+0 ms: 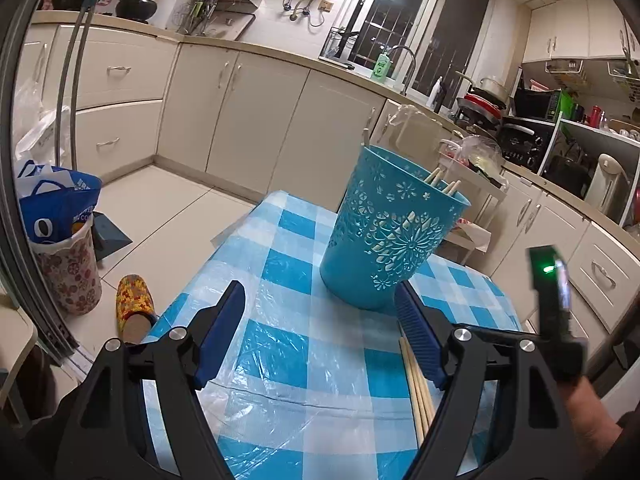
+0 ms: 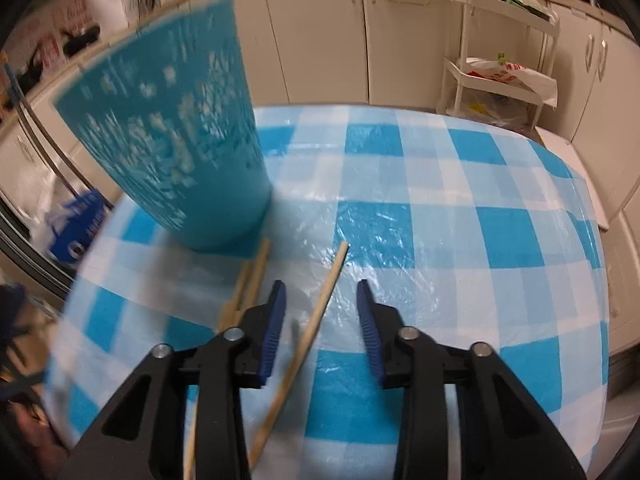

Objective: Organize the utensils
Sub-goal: 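Lift the right tool's chopstick over the teal cup and release it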

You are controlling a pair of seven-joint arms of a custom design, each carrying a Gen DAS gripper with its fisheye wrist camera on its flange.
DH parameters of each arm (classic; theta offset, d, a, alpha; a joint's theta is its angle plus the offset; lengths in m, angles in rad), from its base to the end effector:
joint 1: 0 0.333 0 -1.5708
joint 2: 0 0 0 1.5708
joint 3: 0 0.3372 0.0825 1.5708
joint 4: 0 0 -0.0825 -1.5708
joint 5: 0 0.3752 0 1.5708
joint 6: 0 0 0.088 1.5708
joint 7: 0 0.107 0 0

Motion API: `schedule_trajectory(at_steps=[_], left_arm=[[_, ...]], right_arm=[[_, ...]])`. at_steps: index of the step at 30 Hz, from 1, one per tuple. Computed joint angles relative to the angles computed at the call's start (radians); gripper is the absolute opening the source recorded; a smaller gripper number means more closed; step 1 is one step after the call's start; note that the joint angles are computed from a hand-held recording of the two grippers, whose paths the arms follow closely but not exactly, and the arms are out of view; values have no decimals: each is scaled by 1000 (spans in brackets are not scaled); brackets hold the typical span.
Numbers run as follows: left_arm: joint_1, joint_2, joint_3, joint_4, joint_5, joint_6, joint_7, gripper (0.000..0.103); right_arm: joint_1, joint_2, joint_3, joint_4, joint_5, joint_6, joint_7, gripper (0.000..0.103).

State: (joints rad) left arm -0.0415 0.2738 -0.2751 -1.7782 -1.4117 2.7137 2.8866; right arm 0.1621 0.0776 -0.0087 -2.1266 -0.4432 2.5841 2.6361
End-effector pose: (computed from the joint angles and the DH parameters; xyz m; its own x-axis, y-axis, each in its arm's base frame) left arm 0.6443 -0.1556 0.4814 -0.5613 -0.7518 0.3460 -0.5589 0.0360 -0.8285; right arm 0.5720 0.0964 0.4391 -0.5241 -0.8459 -0.0988 -0.7345 0.5076 -0.4504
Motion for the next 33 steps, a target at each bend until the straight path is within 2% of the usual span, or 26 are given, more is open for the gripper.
schedule_trajectory(at_steps=[1,3,5,7,8,10,11,13,14,17,20,23,26,28,29,30,32,33], left_arm=[[-1,0,0,0,1,2,-2,73],[-1,0,1,-1,2,4,-13,73],[0,3,3,-1,7,4,-32,73],[1,7,3,1,15,5,-45,73],[2,10,3,4,17,6,-49,73],[4,12,1,4,17,7,-52,73],[4,13,0,5,23,5,-60,73],[6,17,-1,8,29,0,-72,73],[7,17,-2,8,27,-1,-75,73],[11,18,-4,7,27,-7,-83,73],[16,21,-3,10,26,-10,-90,73],[22,28,0,20,27,-10,-105,73],[34,37,0,29,18,-15,-107,73],[38,43,1,35,21,-19,-119,73],[41,46,1,37,24,-22,-128,73],[42,46,0,35,26,-24,-134,73],[43,47,-1,33,33,-26,-144,74],[44,46,-2,31,35,-27,-143,74]], right_arm=[[2,20,4,19,4,-24,-35,8],[10,15,2,9,-37,-25,-27,8],[5,-21,-1,-30,-29,22,-10,5],[0,-82,-5,-90,-89,96,88,4],[-11,-130,-5,-118,-155,152,173,4],[-44,-175,13,-113,-286,192,290,4],[-74,-204,27,-99,-404,232,393,0],[-122,-225,64,-47,-600,245,549,0],[-158,-227,90,3,-754,259,669,0],[-159,-179,85,147,-1029,263,868,0],[-128,-115,56,258,-1143,256,930,0],[-100,-63,17,323,-1101,265,888,1],[-84,-108,-1,236,-998,198,861,1],[-85,-124,-7,142,-795,139,747,1],[-88,-110,-16,107,-645,128,649,1],[-92,-95,-23,85,-534,140,572,1],[-102,-19,-31,76,-229,136,317,1],[-111,18,-29,81,-132,152,228,1]])
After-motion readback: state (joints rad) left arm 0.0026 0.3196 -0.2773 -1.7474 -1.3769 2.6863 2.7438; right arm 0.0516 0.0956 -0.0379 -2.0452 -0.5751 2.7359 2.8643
